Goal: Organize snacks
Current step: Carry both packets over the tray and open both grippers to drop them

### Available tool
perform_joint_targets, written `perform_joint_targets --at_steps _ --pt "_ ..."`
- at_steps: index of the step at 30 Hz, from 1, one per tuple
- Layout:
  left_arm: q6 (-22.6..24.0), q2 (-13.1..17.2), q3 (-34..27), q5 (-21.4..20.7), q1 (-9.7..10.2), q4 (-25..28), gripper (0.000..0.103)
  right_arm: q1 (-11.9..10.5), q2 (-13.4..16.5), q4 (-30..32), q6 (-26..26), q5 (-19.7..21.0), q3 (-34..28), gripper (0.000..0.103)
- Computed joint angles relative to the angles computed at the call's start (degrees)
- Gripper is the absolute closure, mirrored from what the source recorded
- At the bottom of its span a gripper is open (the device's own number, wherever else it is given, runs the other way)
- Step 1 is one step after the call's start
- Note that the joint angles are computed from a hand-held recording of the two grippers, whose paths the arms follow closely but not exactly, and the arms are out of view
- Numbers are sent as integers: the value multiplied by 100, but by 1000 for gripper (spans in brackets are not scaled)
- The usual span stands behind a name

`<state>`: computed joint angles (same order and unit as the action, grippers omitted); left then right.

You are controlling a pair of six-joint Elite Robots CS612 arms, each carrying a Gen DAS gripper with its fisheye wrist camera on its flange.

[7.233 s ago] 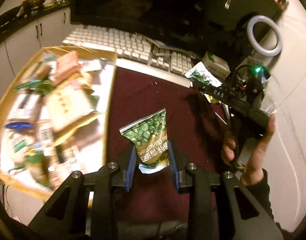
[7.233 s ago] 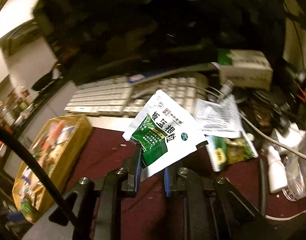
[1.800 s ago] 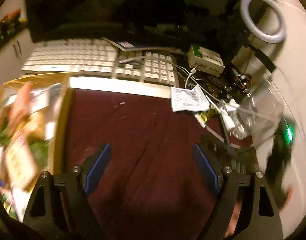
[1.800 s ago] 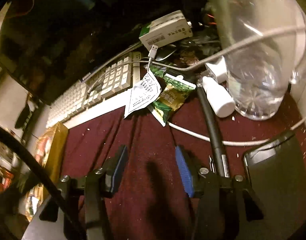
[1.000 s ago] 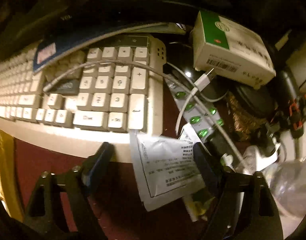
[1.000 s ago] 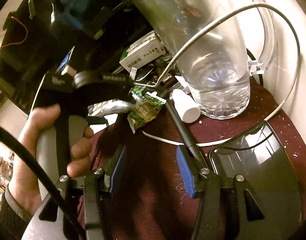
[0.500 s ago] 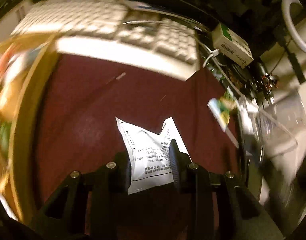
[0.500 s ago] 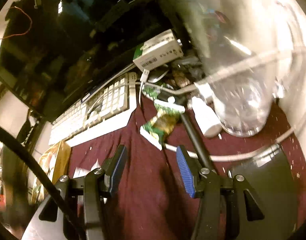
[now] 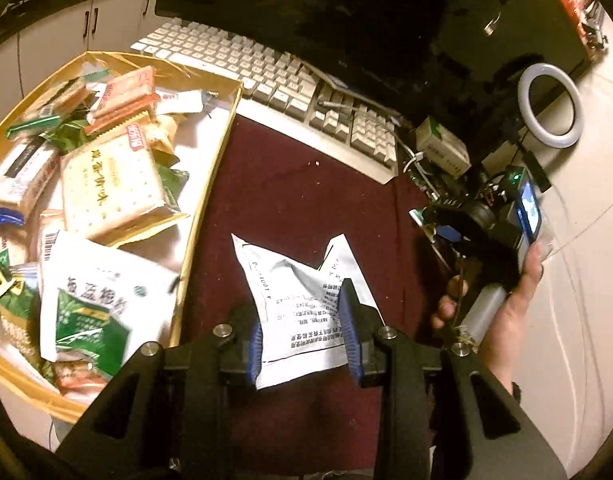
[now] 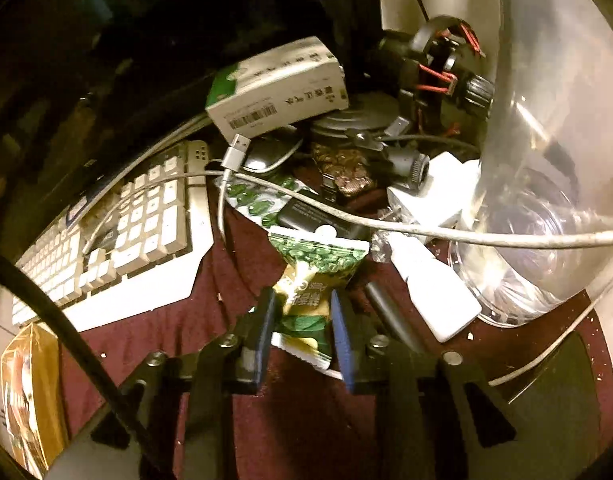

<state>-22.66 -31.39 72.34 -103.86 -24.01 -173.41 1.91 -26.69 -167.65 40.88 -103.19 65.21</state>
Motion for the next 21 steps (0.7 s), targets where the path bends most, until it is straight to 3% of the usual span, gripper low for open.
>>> perform_joint_targets --at_steps 2,7,10,12,15,16,18,21 --pt "-13 -27 69 -28 12 -99 69 -3 -41 -424 -31 76 174 98" --pt "-108 -105 236 -82 81 -320 69 5 -53 -829 -321 343 289 99" --pt "-228 -173 366 -98 136 -470 69 -11 -38 -1521 -555 673 383 99" --pt "-307 -226 464 -45 175 -611 69 12 -26 -2109 -967 1071 448 99" --pt "-480 -308 624 54 259 -866 69 41 39 -2400 -1562 1817 335 99" --pt "-524 -329 662 105 287 -920 69 35 50 -2456 -1831 2313 317 99" --pt "-603 -372 746 257 340 -1014 69 56 42 -2530 -2165 2934 311 99" --pt "-766 -410 842 459 438 -1107 68 184 -45 -2583 -2754 3362 439 99"
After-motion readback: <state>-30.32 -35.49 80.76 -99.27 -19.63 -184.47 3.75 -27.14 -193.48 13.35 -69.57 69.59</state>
